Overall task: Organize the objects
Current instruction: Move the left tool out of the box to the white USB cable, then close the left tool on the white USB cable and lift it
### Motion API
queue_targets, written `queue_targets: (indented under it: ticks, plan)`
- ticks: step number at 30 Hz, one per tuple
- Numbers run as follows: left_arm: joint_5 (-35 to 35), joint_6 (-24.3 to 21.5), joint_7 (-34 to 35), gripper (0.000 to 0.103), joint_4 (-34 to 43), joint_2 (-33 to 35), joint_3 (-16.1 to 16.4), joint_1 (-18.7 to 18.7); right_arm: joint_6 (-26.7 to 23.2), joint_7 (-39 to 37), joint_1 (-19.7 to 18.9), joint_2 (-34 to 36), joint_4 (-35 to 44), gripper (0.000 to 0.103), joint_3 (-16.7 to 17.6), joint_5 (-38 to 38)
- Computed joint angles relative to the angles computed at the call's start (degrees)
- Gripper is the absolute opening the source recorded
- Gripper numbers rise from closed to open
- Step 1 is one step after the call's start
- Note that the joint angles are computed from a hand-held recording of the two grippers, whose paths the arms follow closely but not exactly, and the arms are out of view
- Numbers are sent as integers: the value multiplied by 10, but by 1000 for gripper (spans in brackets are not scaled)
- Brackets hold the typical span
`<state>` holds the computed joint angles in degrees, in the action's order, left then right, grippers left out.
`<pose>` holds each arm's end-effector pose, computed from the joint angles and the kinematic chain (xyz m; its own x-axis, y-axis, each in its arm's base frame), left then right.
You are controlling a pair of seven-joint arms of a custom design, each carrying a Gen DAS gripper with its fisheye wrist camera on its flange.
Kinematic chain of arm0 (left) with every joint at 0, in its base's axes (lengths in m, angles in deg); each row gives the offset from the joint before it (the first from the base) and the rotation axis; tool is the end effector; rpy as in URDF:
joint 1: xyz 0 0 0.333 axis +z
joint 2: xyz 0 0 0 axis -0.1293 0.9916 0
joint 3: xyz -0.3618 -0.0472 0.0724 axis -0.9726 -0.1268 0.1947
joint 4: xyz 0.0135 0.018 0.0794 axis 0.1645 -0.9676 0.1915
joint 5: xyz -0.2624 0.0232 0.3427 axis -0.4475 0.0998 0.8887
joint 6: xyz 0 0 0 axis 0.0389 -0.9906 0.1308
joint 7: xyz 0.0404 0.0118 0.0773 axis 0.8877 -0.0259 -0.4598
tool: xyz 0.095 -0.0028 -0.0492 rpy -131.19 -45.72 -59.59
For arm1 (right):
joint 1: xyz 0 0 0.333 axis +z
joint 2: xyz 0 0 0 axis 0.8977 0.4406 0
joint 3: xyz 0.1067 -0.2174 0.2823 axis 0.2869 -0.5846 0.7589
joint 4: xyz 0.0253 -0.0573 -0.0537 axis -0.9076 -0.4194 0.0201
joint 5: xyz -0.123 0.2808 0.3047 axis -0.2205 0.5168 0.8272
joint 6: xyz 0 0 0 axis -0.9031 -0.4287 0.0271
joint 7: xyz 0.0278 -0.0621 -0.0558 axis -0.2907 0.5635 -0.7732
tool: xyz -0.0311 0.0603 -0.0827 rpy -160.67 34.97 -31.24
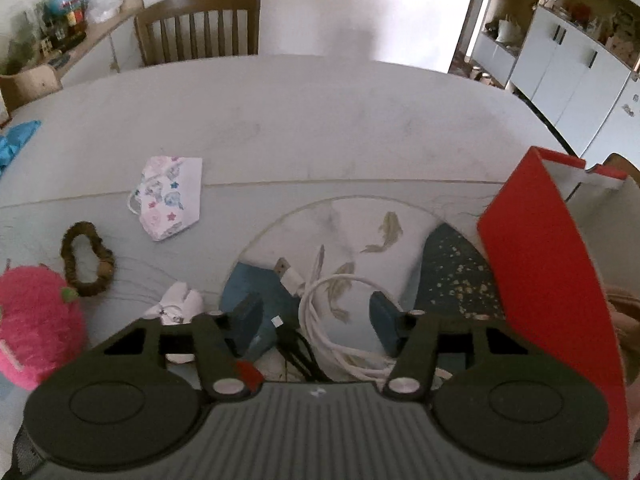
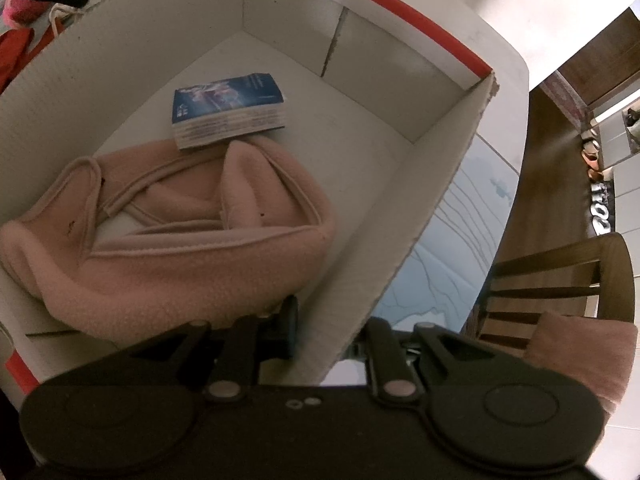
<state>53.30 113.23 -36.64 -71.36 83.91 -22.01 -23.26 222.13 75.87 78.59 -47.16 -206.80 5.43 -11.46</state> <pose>0.5380 -0.2840 0.4116 0.3202 -0.9447 0.0714 -0.7785 -0.3053 -0.5484 0.5260 0.1796 0.4685 0.8499 -0.3733 0.3720 -0.3301 -0.9273 -0.1764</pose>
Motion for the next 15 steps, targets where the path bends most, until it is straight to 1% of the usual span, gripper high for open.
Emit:
queue_targets:
  ticks: [3, 5, 9, 11, 14, 15]
  plan:
    - [-8, -1, 15, 47, 9, 15, 3, 2, -3, 0, 0, -1, 1, 14, 0, 1]
    - [-18, -8, 25, 37, 18, 26, 5, 1, -4, -2, 0, -1, 1, 14, 0, 2]
    - [-16, -14, 30, 30, 29, 39, 12, -5, -3, -1, 0, -2, 0, 14, 0, 0]
    - [-22, -13, 39, 12, 32, 42, 14, -6, -3, -1, -1, -2, 0, 14, 0, 0]
    - [-14, -9, 40, 7, 30, 41, 17, -9, -2, 0, -1, -2, 0, 14, 0, 0]
    - [-11, -6, 39, 7, 28, 40, 18, -10, -2, -1, -1, -2, -1, 14, 0, -1]
